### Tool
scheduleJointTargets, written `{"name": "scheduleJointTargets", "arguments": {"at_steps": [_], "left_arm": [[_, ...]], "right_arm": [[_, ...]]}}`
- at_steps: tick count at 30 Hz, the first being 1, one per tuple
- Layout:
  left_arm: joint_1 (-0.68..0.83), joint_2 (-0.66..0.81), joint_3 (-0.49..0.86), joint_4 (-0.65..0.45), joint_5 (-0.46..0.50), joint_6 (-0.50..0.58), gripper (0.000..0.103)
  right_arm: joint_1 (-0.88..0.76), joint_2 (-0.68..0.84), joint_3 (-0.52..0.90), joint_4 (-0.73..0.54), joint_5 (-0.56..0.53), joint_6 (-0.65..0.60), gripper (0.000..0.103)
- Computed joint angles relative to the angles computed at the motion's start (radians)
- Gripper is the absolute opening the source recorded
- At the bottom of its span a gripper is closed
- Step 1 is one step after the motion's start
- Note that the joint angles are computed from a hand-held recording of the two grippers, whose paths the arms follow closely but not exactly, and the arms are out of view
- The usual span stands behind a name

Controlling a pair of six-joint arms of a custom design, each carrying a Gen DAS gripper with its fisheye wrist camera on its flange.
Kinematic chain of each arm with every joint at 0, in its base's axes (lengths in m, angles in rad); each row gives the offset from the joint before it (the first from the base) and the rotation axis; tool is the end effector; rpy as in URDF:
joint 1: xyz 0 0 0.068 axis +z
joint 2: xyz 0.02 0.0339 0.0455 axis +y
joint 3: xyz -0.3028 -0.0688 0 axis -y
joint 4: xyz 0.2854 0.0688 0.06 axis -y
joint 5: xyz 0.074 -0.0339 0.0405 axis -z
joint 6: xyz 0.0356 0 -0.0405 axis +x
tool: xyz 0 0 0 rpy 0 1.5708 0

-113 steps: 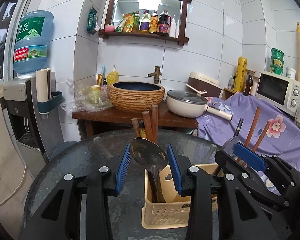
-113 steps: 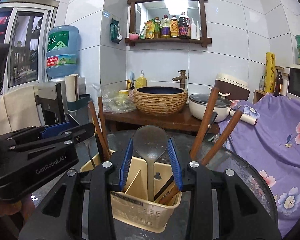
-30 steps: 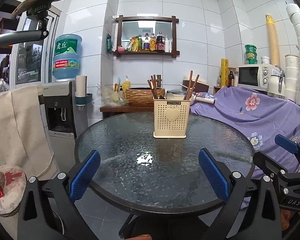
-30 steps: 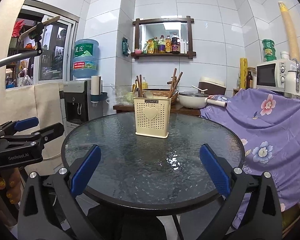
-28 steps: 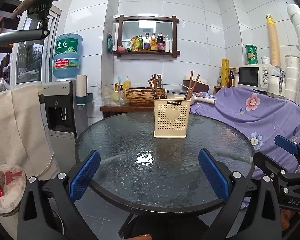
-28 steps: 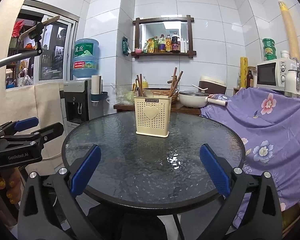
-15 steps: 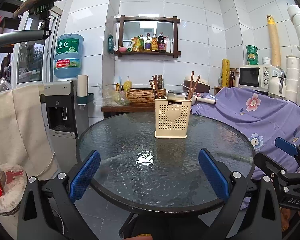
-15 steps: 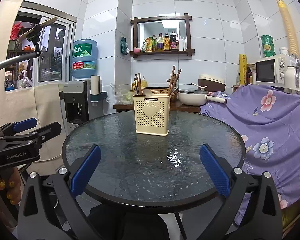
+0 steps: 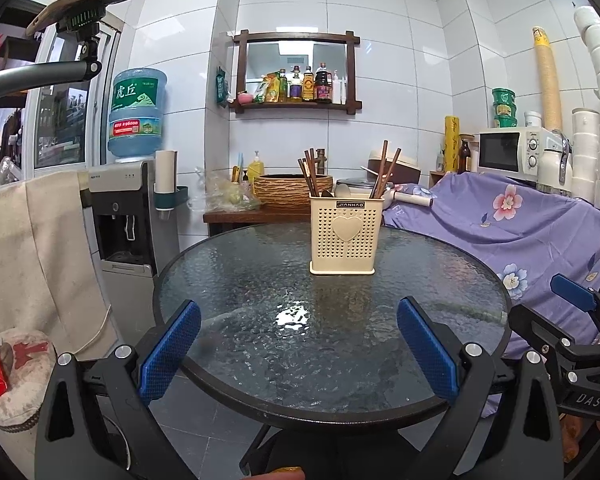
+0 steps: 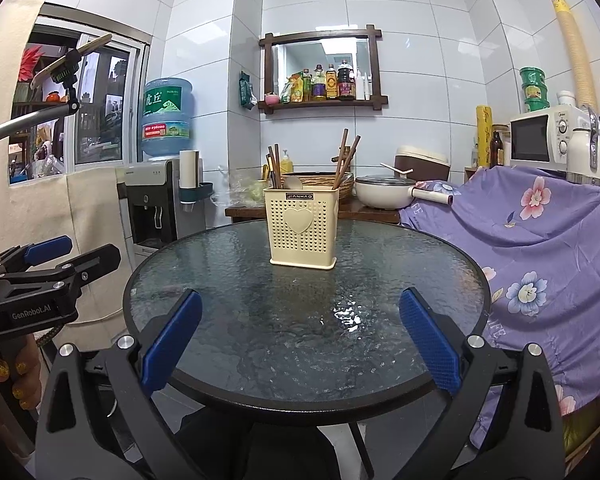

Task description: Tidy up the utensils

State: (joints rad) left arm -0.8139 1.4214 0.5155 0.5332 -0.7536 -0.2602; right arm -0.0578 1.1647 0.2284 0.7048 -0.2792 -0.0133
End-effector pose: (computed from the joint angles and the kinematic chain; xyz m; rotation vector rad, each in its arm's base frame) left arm 0.2178 -0.1951 0.1889 0.0239 1.8394 -0.0165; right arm 0.2234 -0.0031 0.1726 -0.1589 1.7906 0.2006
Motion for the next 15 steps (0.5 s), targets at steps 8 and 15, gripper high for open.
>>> {"name": "scheduleJointTargets", "arguments": {"at_steps": [8,15], "left_arm": [[0.004,0.0,0.004,-0.005,0.001,-0.001,0.097],[0.01,0.001,0.001,-0.001,0.004,-0.003,0.097]], "right_arm": [[0.011,-0.007,-0.001,-0.004,0.012,0.0,0.097],[0.02,-0.007,-0.002,0.0,0.02,-0.001,0.097]]}}
